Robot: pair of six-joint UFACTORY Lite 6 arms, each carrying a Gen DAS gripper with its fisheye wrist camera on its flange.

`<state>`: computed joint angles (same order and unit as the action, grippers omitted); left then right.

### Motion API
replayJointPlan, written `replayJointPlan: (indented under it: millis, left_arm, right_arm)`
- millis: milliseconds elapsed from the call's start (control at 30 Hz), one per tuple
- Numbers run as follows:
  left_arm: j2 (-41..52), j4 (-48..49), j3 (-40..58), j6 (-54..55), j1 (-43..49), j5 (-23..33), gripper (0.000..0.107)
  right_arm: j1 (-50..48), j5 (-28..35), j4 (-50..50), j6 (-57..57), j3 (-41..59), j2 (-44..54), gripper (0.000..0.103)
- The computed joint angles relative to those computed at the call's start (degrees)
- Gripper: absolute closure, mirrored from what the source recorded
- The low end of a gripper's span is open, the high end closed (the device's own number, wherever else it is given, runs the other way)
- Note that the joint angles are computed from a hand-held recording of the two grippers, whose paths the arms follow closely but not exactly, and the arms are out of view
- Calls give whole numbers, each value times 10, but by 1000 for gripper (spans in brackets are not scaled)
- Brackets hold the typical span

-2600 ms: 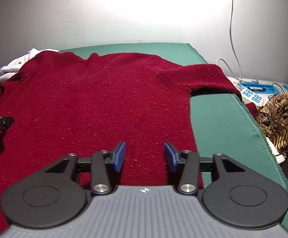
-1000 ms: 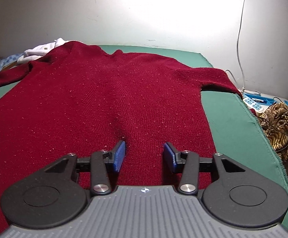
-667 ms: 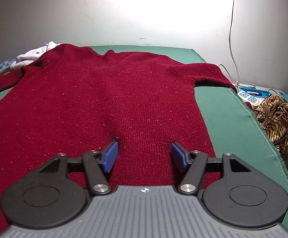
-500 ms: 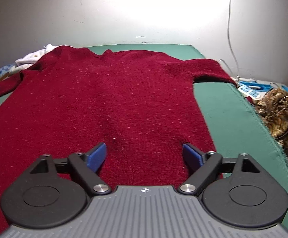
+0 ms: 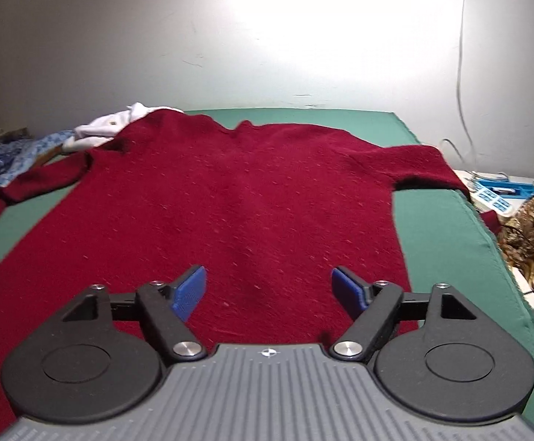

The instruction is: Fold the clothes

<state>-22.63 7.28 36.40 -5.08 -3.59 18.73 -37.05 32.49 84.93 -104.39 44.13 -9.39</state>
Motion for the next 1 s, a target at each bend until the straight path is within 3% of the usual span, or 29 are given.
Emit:
replayJointPlan:
  millis: [67,133,333,467,600,733,833,1000]
  left_arm:
    - [-10,-52,-3,64,41,-4,7]
    - [0,-158,11,184,98,-4,7]
    - [56,-432,90,523,266,58,7]
    - [92,-524,134,711,384,107,7]
    - [177,-556,217,806,496,151,7]
    - [264,-563,311,827,564,179,7]
    - [309,-570,363,839,593,206,7]
    - [333,-595,379,900,604,217,7]
  right_arm:
    - [24,7,-10,12,8,-6,55]
    - [55,11,-14,13,12,-14,63]
    - [247,-32,-4,-19,15,-43,67]
    - [416,-63,20,-77,63,-13,68]
    - [583,-133,21,-118,149,89,69]
    - [700,-206,-177,79,299,245,71]
    - [735,-228,-341,259,396,343,71]
    - [742,-205,-574,558,510,431,72]
